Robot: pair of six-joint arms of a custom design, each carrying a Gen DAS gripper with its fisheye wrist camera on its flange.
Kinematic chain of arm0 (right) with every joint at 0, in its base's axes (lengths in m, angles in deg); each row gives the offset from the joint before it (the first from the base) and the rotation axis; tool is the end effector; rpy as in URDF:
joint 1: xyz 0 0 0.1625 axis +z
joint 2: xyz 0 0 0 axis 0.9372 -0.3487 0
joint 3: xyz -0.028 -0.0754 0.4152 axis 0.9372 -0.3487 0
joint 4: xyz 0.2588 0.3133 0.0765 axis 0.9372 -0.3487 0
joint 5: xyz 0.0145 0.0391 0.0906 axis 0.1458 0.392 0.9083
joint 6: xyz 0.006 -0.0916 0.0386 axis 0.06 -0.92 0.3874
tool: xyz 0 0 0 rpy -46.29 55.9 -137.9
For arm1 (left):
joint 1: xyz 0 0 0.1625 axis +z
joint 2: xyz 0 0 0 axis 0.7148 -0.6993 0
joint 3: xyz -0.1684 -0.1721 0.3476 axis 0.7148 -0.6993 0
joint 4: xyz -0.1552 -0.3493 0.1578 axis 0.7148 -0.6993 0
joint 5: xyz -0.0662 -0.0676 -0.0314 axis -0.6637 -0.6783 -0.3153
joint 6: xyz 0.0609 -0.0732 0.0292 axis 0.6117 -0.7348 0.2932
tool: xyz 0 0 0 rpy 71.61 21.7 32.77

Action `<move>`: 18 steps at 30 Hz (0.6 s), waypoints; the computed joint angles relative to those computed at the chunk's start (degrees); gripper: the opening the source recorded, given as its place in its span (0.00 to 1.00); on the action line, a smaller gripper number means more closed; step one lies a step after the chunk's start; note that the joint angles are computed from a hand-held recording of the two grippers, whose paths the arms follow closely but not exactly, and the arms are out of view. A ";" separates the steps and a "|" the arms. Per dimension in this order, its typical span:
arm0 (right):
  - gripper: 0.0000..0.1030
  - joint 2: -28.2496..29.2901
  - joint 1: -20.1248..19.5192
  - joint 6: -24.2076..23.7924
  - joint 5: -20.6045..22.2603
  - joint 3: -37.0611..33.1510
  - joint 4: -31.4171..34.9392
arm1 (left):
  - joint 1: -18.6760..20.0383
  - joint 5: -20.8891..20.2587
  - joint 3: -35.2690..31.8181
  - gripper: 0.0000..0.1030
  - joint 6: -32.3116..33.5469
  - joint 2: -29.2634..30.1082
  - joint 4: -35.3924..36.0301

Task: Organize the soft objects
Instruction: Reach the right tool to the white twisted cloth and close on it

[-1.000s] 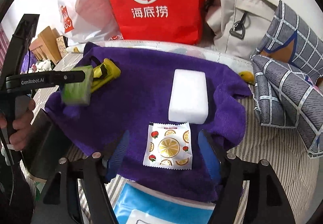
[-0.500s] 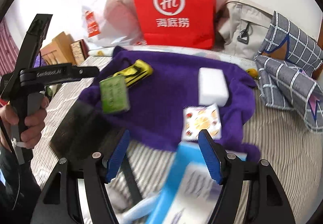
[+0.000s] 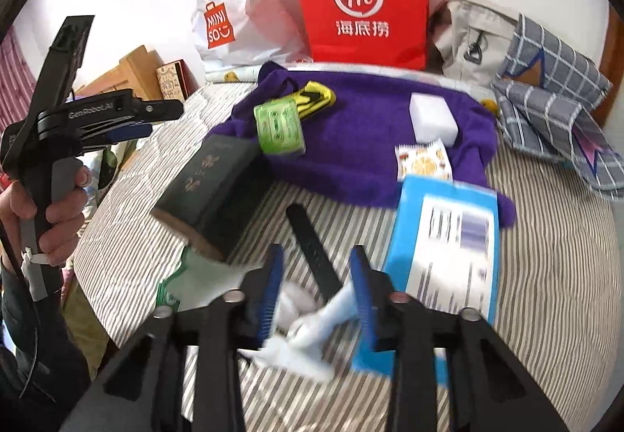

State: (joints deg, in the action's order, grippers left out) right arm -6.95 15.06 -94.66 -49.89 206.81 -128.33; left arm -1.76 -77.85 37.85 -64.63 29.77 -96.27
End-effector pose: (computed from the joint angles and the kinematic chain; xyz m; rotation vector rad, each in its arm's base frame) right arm 0.0402 -0.5037 0.3860 0.0919 -2.4081 0.7902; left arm -0.4334 -0.6709 0.0066 0.6297 2.6505 -0.5910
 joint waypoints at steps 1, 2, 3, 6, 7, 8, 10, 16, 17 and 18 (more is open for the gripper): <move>0.27 -0.18 0.15 0.47 -0.40 0.58 -0.07 | -0.03 -0.26 1.32 0.78 -0.11 -0.73 -0.74; 0.27 -0.29 0.57 0.79 -1.69 1.55 -0.70 | -0.10 -0.43 2.45 0.78 -0.13 -1.34 -1.34; 0.27 -0.23 0.93 0.89 -2.79 2.12 -1.23 | -0.17 -0.52 3.54 0.78 -0.11 -1.95 -1.91; 0.27 -0.33 2.00 1.36 -5.46 4.34 -2.85 | -0.44 -0.52 6.58 0.78 -0.11 -3.50 -3.61; 0.27 -0.37 2.08 1.39 -5.67 4.73 -3.16 | -0.49 -0.64 7.73 0.78 -0.04 -4.09 -4.25; 0.27 -0.35 2.28 1.50 -6.08 5.33 -3.72 | -0.53 -0.69 8.62 0.78 -0.09 -4.58 -4.67; 0.27 -0.08 2.69 1.69 -6.94 6.42 -4.96 | -0.55 -0.82 10.51 0.78 -0.40 -5.56 -5.56; 0.27 4.41 4.22 0.15 -13.61 9.10 -15.88 | -0.71 -0.49 16.20 0.78 -1.46 -8.52 -7.54; 0.27 6.05 4.58 -0.89 -16.05 9.31 -19.32 | -0.74 -0.30 17.08 0.78 -1.67 -8.98 -7.90; 0.27 7.26 4.66 -1.78 -17.31 9.39 -21.92 | -0.82 -0.37 18.47 0.78 -1.73 -9.71 -8.66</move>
State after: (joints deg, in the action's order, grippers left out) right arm 0.31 19.72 -96.44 -67.21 216.21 -150.25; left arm -2.58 -78.22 56.32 -66.36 20.06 -104.94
